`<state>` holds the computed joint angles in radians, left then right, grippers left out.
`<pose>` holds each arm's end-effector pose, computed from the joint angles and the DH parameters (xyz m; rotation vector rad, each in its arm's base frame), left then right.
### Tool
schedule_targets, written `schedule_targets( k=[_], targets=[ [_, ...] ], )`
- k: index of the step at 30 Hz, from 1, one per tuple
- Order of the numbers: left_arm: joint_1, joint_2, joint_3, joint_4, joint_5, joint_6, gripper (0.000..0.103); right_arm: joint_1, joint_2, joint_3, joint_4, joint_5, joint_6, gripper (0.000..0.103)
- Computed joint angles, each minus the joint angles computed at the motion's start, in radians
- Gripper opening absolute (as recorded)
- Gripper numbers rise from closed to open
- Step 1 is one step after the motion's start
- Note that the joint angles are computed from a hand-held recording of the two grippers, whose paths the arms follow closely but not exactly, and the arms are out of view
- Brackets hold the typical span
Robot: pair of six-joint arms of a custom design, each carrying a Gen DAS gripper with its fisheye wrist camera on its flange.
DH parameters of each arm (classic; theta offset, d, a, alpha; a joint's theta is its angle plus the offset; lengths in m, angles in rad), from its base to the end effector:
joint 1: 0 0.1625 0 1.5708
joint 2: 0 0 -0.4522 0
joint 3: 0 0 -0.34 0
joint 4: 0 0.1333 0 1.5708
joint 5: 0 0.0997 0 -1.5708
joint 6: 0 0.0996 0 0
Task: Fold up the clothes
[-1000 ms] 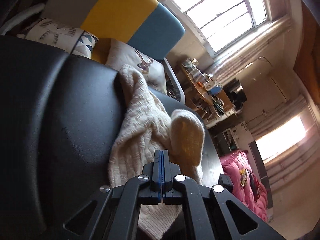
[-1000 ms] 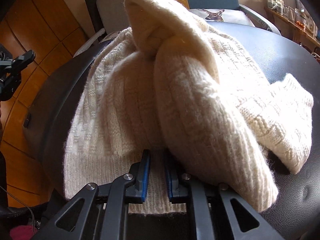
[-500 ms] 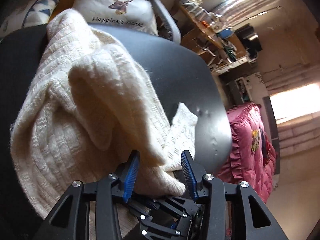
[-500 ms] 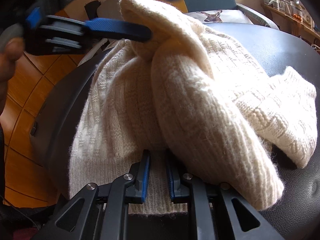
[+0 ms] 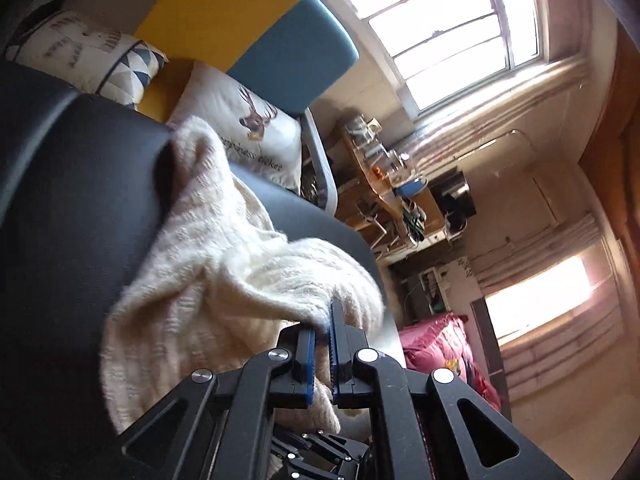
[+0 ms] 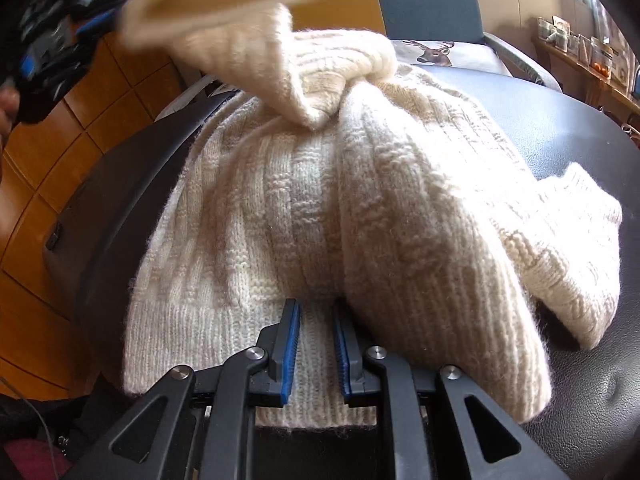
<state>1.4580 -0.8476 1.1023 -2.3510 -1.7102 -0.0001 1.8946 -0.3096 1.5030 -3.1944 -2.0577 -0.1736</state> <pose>0.0327 -0.7726 0.3805 -0.2161 -2.8707 0.7616 0.2996 -0.6202 -0.0542 0.5077 -2.5776 0.6204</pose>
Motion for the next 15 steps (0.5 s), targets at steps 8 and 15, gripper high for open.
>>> schedule_targets(
  k=[8, 15],
  targets=[
    [0.136, -0.067, 0.068, 0.078, 0.122, -0.016, 0.006, 0.028, -0.040, 0.066, -0.007, -0.034, 0.023, 0.017],
    [0.214, -0.099, 0.132, 0.082, 0.154, -0.106, 0.050, 0.054, -0.076, 0.127, -0.016, -0.055, 0.053, 0.018]
  ],
)
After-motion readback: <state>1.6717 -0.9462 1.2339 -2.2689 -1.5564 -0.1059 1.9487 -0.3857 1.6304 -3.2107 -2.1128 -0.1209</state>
